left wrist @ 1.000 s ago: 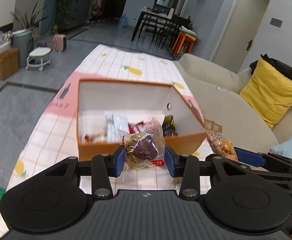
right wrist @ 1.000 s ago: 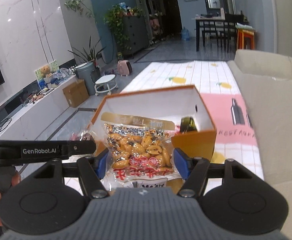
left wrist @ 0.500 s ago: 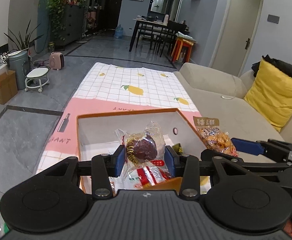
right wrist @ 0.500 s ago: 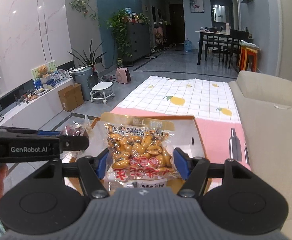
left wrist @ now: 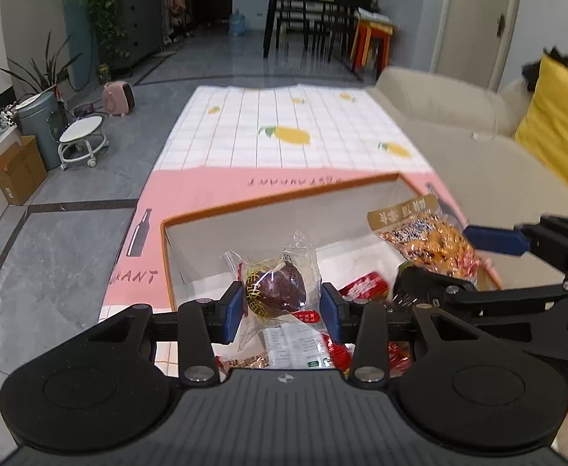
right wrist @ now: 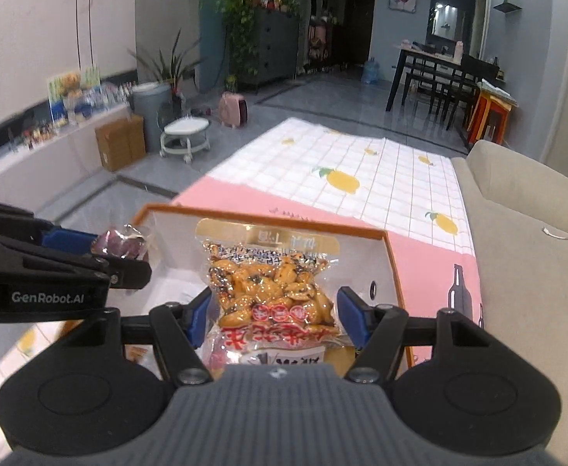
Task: Organize snacks
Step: 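Lift both packs and carry them over the orange box, then lower both packs into the box and open both tools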
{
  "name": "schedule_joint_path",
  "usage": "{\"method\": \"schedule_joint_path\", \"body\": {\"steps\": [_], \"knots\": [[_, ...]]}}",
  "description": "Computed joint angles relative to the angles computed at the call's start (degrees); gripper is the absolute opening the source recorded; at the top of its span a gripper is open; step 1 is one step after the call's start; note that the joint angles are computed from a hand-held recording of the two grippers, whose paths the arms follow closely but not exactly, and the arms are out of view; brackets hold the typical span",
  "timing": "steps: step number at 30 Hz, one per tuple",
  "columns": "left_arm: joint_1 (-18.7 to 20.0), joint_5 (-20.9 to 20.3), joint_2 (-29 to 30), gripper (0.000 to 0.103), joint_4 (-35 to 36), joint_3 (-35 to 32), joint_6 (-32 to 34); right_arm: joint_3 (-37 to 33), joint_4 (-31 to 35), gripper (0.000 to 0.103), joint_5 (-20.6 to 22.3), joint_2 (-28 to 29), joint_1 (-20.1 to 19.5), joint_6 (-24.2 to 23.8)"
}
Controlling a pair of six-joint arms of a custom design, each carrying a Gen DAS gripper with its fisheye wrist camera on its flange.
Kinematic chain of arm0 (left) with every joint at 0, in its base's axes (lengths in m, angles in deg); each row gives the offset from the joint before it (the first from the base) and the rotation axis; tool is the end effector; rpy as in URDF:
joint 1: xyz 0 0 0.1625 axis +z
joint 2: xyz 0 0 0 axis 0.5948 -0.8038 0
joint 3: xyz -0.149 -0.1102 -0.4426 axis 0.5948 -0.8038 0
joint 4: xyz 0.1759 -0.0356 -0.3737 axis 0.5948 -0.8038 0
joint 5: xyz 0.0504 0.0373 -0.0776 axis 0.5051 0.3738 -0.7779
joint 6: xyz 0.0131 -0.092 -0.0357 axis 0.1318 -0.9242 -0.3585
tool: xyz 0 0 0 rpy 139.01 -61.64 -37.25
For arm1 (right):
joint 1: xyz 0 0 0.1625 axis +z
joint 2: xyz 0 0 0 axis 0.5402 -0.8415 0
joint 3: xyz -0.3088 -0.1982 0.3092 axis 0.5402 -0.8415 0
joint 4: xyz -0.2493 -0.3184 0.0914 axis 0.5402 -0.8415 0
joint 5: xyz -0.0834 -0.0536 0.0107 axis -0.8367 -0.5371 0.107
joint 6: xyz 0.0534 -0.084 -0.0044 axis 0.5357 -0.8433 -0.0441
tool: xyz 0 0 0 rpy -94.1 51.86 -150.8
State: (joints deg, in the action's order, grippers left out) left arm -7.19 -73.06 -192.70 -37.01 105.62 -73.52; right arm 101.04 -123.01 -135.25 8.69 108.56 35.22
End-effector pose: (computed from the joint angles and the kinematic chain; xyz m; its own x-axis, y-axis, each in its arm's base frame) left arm -0.0563 -0.2740 0.3446 -0.7148 0.1691 -0.6785 0.5515 0.7330 -0.3983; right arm 0.4138 -0.2558 -0.0075 -0.6539 -0.3352 0.6783 -0.6991 0.6106 -0.3722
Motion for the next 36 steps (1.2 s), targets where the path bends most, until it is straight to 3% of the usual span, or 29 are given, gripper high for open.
{"method": "schedule_joint_path", "body": {"steps": [8,16,32,36], "knots": [[7.97,-1.42,7.91,0.047,-10.37,1.81,7.98,-2.60,3.98,0.064,-1.20,3.25,-4.26,-2.03],[12.77,-1.84,13.59,0.047,-13.08,1.48,10.48,-4.56,7.13,0.064,-2.06,5.38,-7.21,-3.84],[14.18,0.69,18.99,0.050,-13.85,1.12,11.91,-4.75,13.00,0.065,-3.15,5.89,-8.64,-1.45],[13.53,1.46,18.56,0.055,-12.17,1.05,10.71,-4.56,12.87,0.067,-3.06,5.44,-8.01,-2.09]]}}
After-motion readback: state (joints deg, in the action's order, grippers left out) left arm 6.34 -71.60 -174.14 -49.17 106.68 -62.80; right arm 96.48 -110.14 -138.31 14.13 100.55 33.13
